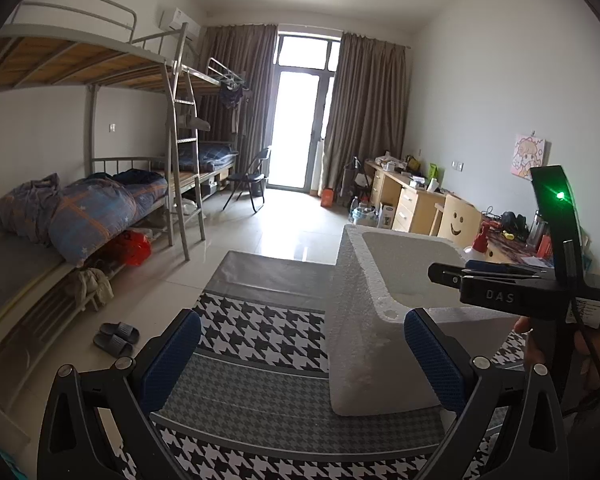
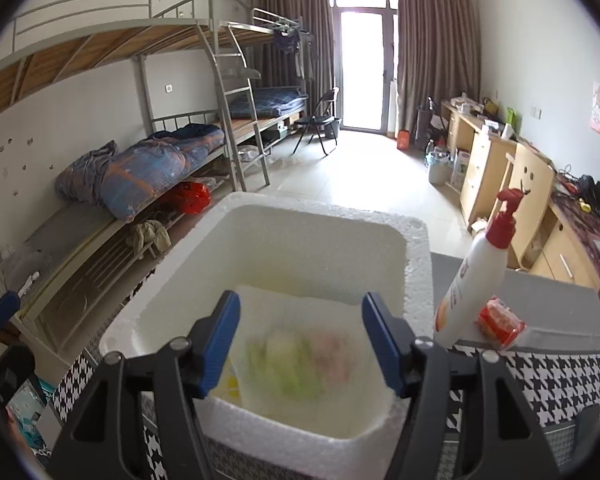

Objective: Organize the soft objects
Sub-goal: 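Lower the wet-wipes pack into the foam box and open the right gripper, then withdraw both grippers from the foam box toward the grey cloth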

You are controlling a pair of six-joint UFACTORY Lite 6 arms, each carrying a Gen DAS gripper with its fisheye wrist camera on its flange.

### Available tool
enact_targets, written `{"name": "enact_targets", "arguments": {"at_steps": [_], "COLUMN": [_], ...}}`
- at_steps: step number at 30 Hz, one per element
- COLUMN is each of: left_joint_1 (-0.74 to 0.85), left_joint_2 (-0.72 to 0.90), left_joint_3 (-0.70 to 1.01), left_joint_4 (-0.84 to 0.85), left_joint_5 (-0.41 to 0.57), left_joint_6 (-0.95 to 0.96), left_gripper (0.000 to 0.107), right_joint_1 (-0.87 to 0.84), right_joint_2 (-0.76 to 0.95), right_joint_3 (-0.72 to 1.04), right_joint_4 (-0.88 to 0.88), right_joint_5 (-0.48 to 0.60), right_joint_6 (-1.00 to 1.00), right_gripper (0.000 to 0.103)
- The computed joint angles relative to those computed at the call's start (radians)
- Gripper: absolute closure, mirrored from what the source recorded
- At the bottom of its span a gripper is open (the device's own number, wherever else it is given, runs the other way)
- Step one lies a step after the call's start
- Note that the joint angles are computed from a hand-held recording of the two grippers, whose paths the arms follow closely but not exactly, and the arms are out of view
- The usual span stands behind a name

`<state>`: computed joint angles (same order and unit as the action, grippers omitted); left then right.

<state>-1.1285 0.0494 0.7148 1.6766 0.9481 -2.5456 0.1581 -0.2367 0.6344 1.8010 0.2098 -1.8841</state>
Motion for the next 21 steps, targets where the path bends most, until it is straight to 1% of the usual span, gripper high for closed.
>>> {"name": "enact_targets", "arguments": {"at_steps": [4, 6, 9, 13, 17, 19, 21], "left_joint_1": [-0.005, -0.014, -0.029, -0.063, -0.08, -0.093, -0.106], "left_joint_2": [-0.001, -0.002, -0.006, 0.006, 0.006, 0.014, 0.021], "left_joint_3": [0.0, 0.001, 0.002, 0.016, 0.024, 0.036, 0.047], "left_joint_4": [0.001, -0.004, -0.007, -0.021, -0.026, -0.037, -0.047], "left_joint_5": [-0.003, 0.0, 0.006, 0.029, 0.036, 0.044, 0.051], "left_joint_6": [0.007, 0.013, 0.013, 0.023, 0.027, 0.038, 0.048], "left_gripper": [0.005, 0.005, 0.005, 0.005, 0.005, 0.005, 0.005], "right_joint_1": [-0.027, -0.046, -0.098, -0.128, -0.183, -0.193, -0.218], "right_joint_2": [-0.068, -0.105, -0.154, -0.207, -0.278, -0.323, -0.37], "right_joint_3": [-0.037, -0.058, -0.084, -0.123, -0.165, -0.186, -0.209], "right_joint_4": [-0.041, -0.04, -0.137, -0.119, -0.173, -0.177, -0.204], "right_joint_5": [0.029, 0.042, 0.092, 0.103, 0.153, 0.151, 0.173], "right_joint_6": [0.029, 0.03, 0.122, 0.099, 0.159, 0.165, 0.196], "right_gripper": [0.023, 0.022, 0.018, 0.006, 0.006, 0.006, 0.006]}}
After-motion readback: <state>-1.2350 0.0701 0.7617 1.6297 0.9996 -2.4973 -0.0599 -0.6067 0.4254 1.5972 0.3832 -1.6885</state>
